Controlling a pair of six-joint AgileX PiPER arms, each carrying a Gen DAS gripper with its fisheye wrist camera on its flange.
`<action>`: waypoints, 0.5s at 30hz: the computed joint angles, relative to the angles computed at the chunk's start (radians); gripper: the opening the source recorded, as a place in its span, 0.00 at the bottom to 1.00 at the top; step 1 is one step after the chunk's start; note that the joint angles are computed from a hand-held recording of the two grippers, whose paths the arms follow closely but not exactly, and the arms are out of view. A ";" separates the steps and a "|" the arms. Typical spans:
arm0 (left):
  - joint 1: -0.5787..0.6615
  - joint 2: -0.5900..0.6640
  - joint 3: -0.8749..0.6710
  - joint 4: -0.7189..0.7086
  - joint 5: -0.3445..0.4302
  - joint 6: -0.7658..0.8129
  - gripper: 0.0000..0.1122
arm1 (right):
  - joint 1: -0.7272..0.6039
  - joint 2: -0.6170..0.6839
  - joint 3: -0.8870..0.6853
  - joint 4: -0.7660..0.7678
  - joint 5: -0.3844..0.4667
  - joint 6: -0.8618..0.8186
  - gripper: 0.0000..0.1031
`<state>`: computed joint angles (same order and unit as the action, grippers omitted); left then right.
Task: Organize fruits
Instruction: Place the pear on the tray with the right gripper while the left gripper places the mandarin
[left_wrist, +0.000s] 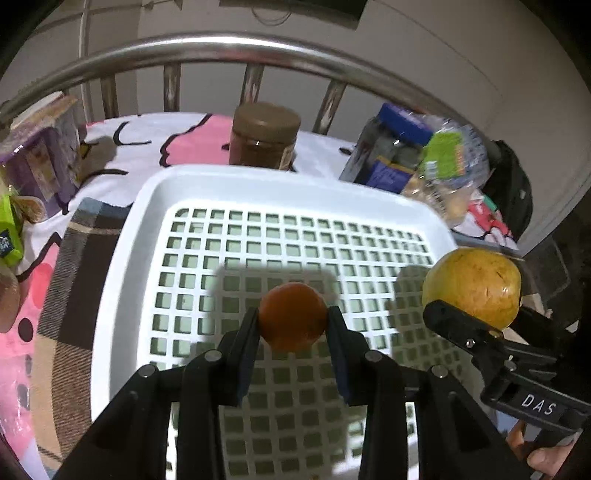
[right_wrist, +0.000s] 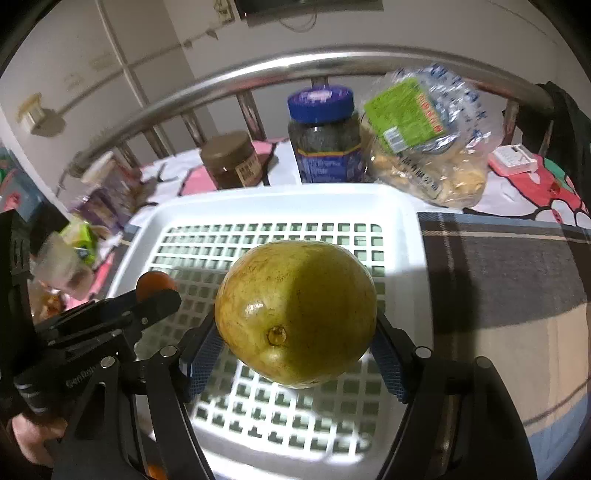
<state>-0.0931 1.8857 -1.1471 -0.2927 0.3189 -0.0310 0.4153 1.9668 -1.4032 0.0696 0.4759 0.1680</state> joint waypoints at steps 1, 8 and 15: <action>-0.001 0.013 -0.006 0.014 -0.003 -0.011 0.34 | 0.004 0.017 -0.019 -0.022 0.009 0.019 0.71; -0.017 0.037 -0.013 0.127 -0.028 -0.118 0.36 | -0.003 0.108 -0.084 -0.051 0.036 0.059 0.71; -0.019 -0.106 0.100 0.140 -0.125 -0.146 0.83 | 0.004 0.022 -0.027 -0.100 0.057 0.095 0.74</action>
<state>-0.1122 1.7800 -1.0469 -0.1525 0.1942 -0.1773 0.4198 1.9884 -1.4301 -0.0302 0.5326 0.2631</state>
